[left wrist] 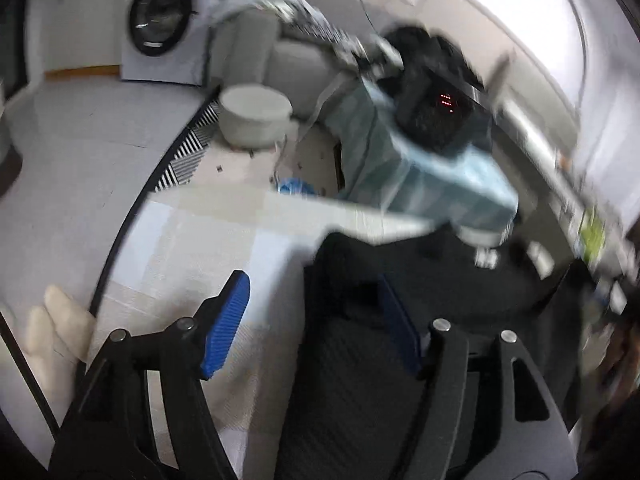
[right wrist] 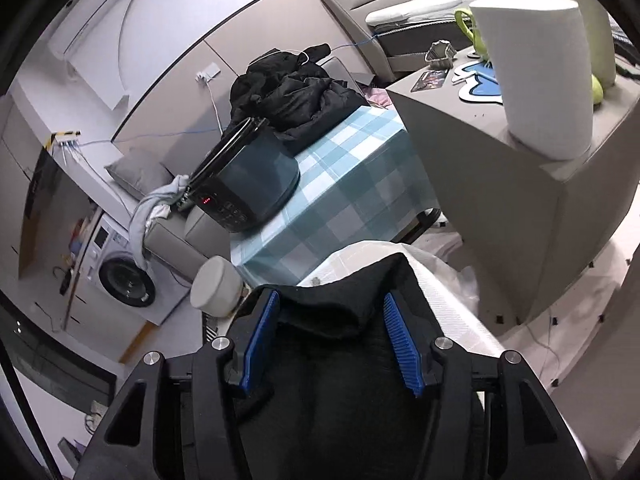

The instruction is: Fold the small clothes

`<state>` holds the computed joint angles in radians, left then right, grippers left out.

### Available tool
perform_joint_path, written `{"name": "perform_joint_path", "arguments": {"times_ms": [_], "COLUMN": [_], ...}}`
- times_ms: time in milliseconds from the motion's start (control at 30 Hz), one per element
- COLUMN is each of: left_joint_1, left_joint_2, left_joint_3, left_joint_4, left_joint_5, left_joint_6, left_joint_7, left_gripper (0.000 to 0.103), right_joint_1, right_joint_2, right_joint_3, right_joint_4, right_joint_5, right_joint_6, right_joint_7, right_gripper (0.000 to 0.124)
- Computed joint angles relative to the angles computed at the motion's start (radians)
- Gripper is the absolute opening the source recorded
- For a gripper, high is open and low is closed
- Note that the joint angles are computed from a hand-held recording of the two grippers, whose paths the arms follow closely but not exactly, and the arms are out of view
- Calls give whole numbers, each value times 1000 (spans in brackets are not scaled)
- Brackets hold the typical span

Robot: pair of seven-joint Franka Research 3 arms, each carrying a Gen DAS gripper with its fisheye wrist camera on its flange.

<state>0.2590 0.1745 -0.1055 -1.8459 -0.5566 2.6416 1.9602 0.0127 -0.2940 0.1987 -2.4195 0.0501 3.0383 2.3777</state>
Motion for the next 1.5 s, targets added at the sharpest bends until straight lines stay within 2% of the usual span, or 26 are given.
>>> {"name": "perform_joint_path", "arguments": {"times_ms": [33, 100, 167, 200, 233, 267, 300, 333, 400, 500, 533, 567, 633, 667, 833, 1000, 1067, 1100, 1133, 1167, 1200, 1233, 1333, 1400, 1433, 1500], "left_joint_1": [1, 7, -16, -29, -42, -56, -36, 15, 59, 68, 64, 58, 23, 20, 17, 16, 18, 24, 29, 30, 29, 27, 43, 80, 91, 78], "left_joint_2": [11, 6, 37, 54, 73, 101, 111, 125, 134, 134, 134, 126, 114, 104, 83, 134, 148, 160, 175, 179, 184, 192, 169, 139, 126, 105], "left_joint_3": [-9, -28, -25, -19, -11, 0, -24, -83, -131, -138, -134, -120, -81, -70, -29, -17, -34, -42, -52, -56, -61, -63, -94, -123, -124, -90], "left_joint_4": [14, 7, 41, 59, 81, 115, 132, 149, 170, 189, 195, 191, 167, 152, 99, 134, 129, 145, 165, 166, 171, 183, 147, 122, 111, 96], "left_joint_5": [-17, -87, -64, -30, 19, 58, 27, -74, -280, -397, -403, -382, -279, -245, -65, 75, 77, 80, 79, 82, 91, 106, 69, -22, -58, -40], "left_joint_6": [-23, -39, -38, -33, -31, -39, -44, -27, 12, 65, 69, 68, 107, 114, 63, -52, 4, -9, -28, -12, -12, -21, 56, 77, 79, 76], "left_joint_7": [19, 84, 47, 1, -57, -112, -105, -56, 46, 64, 67, 55, -6, -29, -97, -132, -130, -129, -127, -128, -127, -129, -72, -29, -18, -46], "left_gripper": [64, 64, 63, 53, 23, 14, 13, 13, 13, 16, 22, 27, 49, 52, 54, 54, 54, 50, 41, 32, 12, 4, 2, 2, 2, 2], "right_joint_1": [29, 41, 55, 54, 63, 69, 67, 62, 70, 83, 80, 76, 88, 93, 85, 104, 102, 104, 107, 102, 90, 85, 92, 92, 92, 92], "right_joint_2": [-7, -12, -18, -19, -19, -19, -16, -17, -18, -22, -25, -28, -35, -37, -39, -28, -26, -25, -23, -23, -25, -25, -30, -36, -38, -44], "right_joint_3": [-23, -32, -39, -36, -41, -43, -42, -36, -41, -51, -47, -44, -54, -58, -50, -60, -55, -55, -56, -51, -41, -37, -46, -49, -50, -52], "right_joint_4": [-1, -2, -10, -11, -12, -12, -11, -10, -11, -14, -16, -18, -24, -28, -37, -39, -38, -36, -33, -32, -31, -30, -35, -41, -44, -51], "right_joint_5": [21, 31, 44, 49, 59, 67, 69, 65, 73, 92, 90, 89, 102, 109, 113, 136, 133, 131, 128, 120, 103, 94, 95, 95, 96, 99], "right_joint_6": [-11, -13, -5, -6, -8, -10, -12, -18, -20, -25, -28, -33, -35, -35, -49, -50, -55, -59, -66, -70, -75, -76, -75, -73, -72, -73], "right_joint_7": [-24, -43, -65, -68, -77, -85, -89, -90, -102, -122, -122, -121, -133, -140, -134, -140, -139, -142, -148, -146, -137, -133, -133, -135, -136, -137], "right_gripper": [58, 58, 59, 60, 60, 60, 60, 60, 60, 60, 60, 60, 61, 61, 61, 62, 62, 62, 62, 62, 62, 62, 62, 62, 62, 62]}}
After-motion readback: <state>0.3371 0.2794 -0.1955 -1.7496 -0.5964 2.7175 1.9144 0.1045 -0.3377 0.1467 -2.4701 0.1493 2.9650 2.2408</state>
